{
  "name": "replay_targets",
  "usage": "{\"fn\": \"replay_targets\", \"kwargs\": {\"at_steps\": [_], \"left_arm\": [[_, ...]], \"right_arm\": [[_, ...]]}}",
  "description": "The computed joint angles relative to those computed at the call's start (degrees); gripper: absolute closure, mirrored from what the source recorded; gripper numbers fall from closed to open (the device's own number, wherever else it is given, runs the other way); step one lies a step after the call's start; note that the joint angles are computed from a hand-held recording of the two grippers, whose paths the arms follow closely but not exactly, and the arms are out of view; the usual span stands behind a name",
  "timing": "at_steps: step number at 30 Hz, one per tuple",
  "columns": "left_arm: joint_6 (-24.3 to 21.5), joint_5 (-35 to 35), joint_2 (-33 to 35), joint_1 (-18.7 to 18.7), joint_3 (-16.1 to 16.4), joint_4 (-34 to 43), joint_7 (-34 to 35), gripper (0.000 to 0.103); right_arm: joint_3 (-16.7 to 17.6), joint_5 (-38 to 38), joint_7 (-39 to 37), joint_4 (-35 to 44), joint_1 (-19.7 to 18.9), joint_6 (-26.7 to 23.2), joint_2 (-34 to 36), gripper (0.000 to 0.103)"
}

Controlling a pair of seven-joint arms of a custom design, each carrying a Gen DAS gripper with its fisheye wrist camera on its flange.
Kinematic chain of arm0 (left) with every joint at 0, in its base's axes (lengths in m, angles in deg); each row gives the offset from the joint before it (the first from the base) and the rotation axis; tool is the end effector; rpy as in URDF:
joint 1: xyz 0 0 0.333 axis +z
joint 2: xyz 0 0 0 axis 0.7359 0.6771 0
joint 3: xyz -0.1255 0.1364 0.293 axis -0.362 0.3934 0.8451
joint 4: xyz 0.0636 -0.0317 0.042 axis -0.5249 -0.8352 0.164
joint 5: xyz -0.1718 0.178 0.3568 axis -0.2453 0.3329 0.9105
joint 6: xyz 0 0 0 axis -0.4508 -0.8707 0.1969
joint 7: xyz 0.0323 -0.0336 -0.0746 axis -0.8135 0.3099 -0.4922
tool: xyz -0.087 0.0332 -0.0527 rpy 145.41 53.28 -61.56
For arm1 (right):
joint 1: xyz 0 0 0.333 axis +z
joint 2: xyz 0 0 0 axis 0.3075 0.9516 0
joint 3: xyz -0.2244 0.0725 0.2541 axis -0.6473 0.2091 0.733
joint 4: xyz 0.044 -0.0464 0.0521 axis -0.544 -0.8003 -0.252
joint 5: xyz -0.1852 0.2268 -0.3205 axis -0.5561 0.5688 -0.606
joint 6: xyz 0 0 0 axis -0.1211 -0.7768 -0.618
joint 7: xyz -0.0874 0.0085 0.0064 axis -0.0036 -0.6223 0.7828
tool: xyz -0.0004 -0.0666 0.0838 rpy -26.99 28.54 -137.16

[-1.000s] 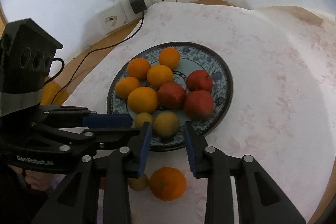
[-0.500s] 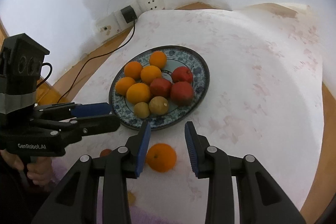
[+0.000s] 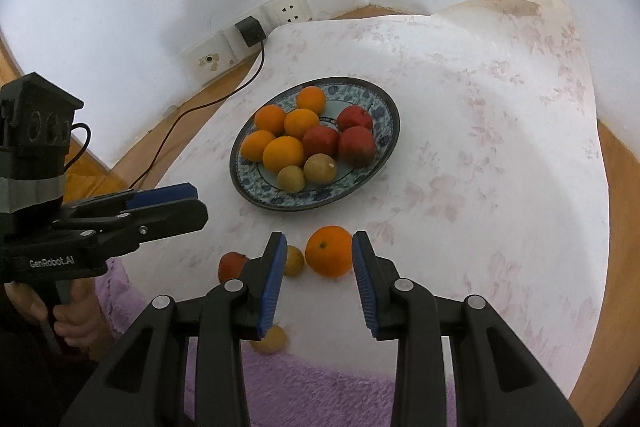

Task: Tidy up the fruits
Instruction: 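Withdraw both open tools from the plate toward the remaining fruit, then grasp a red apple with the right tool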

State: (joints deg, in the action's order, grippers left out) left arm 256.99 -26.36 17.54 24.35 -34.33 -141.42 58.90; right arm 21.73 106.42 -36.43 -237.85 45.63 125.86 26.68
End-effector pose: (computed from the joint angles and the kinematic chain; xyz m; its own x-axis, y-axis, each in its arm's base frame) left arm 0.3908 -0.2868 0.4142 -0.0925 -0.9135 0.3962 -0.8516 -0.1337 -0.5069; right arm 0.4203 0.1702 0.3735 0.5870 -0.7575 -0.2857 -0.7078 -0.3088 -0.6354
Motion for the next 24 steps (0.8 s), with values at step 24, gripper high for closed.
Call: {"fn": "replay_targets", "kwargs": {"at_steps": [24], "left_arm": [[-4.33, -5.60, -8.84, -4.44, 0.26, -8.89, -3.94, 0.050]], "right_arm": [[2.90, 1.28, -2.49, -1.27, 5.17, 0.34, 2.62, 0.068]]}}
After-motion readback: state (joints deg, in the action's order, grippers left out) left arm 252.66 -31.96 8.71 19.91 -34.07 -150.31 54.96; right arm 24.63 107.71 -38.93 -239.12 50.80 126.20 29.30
